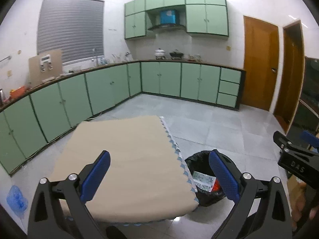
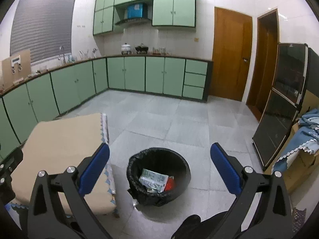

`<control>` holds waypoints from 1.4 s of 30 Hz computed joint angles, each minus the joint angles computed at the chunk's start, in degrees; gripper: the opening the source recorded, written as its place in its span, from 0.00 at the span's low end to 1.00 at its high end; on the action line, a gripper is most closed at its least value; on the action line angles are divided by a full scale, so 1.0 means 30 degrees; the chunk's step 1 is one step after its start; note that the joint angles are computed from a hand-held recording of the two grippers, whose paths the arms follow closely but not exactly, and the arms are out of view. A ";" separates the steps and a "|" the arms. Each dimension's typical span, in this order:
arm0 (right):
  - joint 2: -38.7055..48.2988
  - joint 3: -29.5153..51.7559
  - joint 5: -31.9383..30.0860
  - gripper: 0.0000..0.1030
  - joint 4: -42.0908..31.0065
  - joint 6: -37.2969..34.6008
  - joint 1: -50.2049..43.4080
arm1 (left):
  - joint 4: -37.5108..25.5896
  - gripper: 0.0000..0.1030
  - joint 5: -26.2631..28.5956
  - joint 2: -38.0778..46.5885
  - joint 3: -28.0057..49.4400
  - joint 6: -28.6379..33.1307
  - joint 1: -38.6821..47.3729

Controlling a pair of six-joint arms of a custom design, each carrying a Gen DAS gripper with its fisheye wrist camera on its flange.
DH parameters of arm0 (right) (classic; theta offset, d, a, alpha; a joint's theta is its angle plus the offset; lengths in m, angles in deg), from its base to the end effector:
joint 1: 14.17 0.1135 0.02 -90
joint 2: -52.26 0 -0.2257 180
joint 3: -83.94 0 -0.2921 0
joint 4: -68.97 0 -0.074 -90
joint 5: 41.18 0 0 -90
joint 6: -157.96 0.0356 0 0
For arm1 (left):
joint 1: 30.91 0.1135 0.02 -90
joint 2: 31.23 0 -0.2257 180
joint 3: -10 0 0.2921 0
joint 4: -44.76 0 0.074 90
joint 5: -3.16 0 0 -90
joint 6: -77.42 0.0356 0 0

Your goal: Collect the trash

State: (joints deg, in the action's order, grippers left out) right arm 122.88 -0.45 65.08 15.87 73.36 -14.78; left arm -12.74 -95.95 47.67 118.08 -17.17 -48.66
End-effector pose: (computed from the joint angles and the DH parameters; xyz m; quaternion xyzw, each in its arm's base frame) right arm 0.3052 -0.0132 0.3988 0.1171 0.8441 -0.0999 0.5137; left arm 0.3138 -0.0945 0.4256 0.0576 0.8549 -0.0321 0.5146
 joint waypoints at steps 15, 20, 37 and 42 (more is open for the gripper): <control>-0.3489 -0.1760 0.0584 0.95 0.0064 -0.0744 0.1513 | -0.1592 0.94 -0.2313 -0.3111 -0.0609 0.0104 -0.0818; -0.4019 -0.1910 0.0535 0.95 -0.0155 -0.0362 0.1640 | -0.1497 0.94 -0.3888 -0.3471 -0.0580 0.0040 -0.1425; -0.4500 -0.2525 0.0832 0.95 0.0182 -0.0056 0.1624 | -0.2102 0.94 -0.3122 -0.3822 -0.0013 -0.0653 -0.0937; -0.4745 -0.2614 0.0724 0.95 0.0271 0.0173 0.1402 | -0.1863 0.94 -0.3099 -0.4088 -0.0275 -0.0446 -0.0740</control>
State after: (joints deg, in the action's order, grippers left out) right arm 108.64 -8.30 67.25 16.68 73.88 -10.58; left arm -18.33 -105.25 35.41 117.25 -18.50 -50.89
